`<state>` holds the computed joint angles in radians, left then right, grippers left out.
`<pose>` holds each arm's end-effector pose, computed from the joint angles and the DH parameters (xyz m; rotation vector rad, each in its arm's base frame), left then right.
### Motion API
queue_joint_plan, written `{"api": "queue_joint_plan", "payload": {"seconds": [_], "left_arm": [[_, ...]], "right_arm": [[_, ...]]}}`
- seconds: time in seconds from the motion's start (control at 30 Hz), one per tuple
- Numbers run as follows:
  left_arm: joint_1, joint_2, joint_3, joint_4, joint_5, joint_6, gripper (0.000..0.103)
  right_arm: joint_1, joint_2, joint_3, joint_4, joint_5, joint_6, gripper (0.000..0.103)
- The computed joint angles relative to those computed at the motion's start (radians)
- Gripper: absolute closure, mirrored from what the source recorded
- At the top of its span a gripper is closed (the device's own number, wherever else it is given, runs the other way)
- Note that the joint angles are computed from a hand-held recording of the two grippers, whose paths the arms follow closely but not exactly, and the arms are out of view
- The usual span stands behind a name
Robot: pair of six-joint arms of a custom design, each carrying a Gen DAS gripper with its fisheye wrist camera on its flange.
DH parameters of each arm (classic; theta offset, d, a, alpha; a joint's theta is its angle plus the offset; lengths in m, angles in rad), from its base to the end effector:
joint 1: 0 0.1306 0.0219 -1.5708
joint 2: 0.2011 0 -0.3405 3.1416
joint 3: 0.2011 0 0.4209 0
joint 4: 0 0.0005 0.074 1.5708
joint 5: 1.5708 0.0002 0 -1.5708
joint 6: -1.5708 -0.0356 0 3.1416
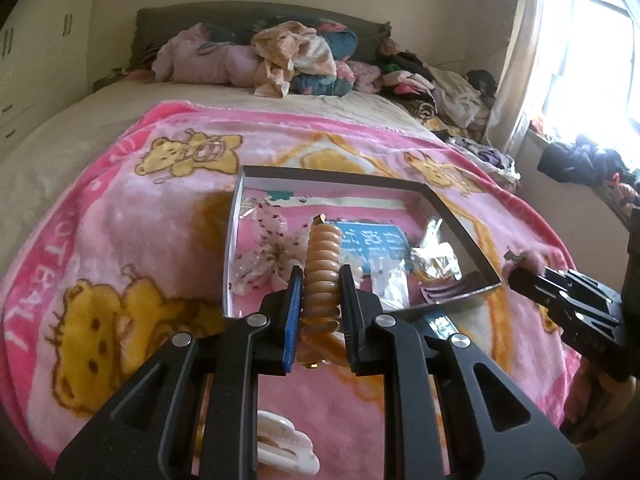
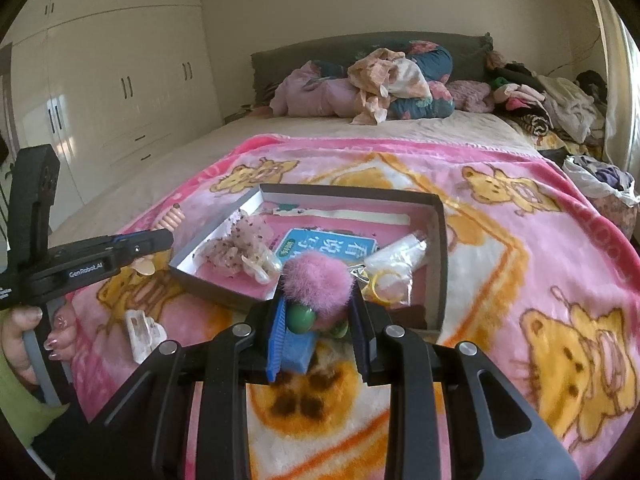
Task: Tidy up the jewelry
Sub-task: 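Carry both ties over the box lid and open both tools to drop them inside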
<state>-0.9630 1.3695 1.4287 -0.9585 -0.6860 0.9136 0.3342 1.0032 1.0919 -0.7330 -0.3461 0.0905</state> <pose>0.3065 -0.4020 0.4164 -0.2206 2.2151 -0.1554 0.3787 0.1438 0.4210 -0.6546 2.1203 0.5178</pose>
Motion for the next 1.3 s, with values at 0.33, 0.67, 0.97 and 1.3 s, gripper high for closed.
{"api": "queue_joint_plan", "payload": {"seconds": [0.33,0.67,0.97,1.3], "left_arm": [[0.038,0.000,0.012,0.009,-0.004,-0.017,0.092],[0.072,0.022,0.031,0.019,0.021,-0.043,0.092],[0.099,0.045,0.043,0.025,0.064,-0.048,0.091],[0.124,0.107,0.096,0.021,0.123,-0.078,0.091]], "right_arm": [[0.026,0.062,0.060,0.010,0.026,0.010,0.076],[0.027,0.123,0.104,0.018,0.037,0.004,0.076],[0.019,0.166,0.132,0.028,0.043,-0.001,0.076],[-0.009,0.198,0.139,0.044,0.057,-0.009,0.076]]}}
